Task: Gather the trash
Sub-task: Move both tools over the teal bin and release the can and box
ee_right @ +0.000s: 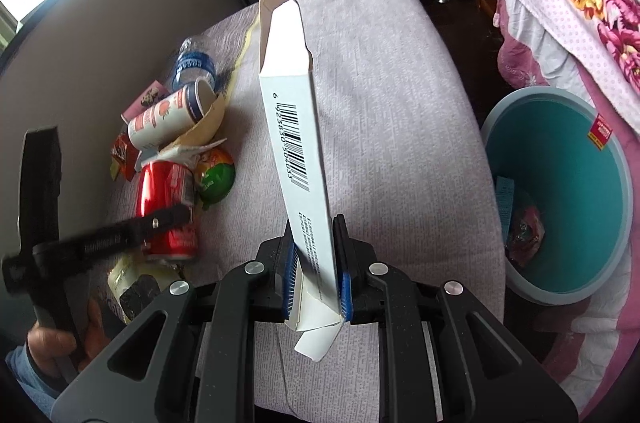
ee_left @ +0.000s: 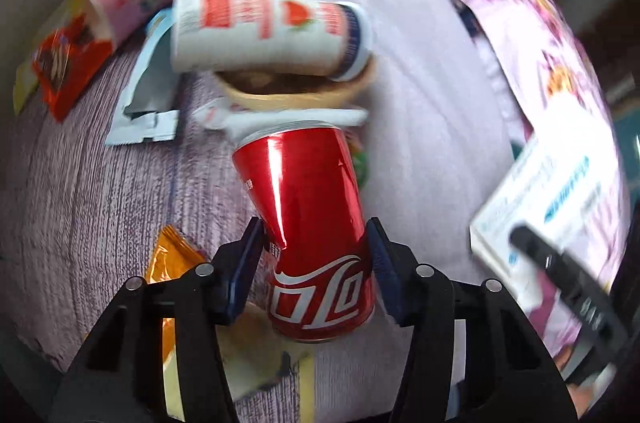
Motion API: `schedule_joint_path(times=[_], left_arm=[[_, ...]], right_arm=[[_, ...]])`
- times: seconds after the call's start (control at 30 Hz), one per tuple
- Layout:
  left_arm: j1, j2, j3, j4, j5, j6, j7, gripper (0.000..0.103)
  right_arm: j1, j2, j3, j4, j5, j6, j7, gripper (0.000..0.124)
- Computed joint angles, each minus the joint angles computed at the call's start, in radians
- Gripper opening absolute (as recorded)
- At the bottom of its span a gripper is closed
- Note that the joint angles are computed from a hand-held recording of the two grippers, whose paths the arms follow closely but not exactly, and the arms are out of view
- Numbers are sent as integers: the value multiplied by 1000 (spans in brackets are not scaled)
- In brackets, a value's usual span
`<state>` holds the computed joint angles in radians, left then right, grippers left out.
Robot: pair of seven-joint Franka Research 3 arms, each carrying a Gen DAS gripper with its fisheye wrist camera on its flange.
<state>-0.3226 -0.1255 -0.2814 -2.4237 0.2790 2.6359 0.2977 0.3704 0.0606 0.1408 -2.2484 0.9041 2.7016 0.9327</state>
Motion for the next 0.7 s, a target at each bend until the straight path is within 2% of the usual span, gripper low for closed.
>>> schedule_joint_path(times=[0.17,0.3,0.43,0.57,0.7], left_arm=[[-26,-8,-8,12,-10,13,79,53],[-36,34,-23,95,36,14,132,53],[-47,139,-18,220,23,46,248,53],[-59,286,-28,381,-10,62,367,53],[-86,430,-34,551,-27,37,456,53]], right_arm=[[-9,-18,-8,-7,55,2,-29,16],[-21,-40,-22,-13,100,18,-52,16],[-44,-73,-49,-30,130,62,-46,16],[-82,-105,-86,-62,93,121,16,16],[-120,-111,-115,-81,53,145,73,16]])
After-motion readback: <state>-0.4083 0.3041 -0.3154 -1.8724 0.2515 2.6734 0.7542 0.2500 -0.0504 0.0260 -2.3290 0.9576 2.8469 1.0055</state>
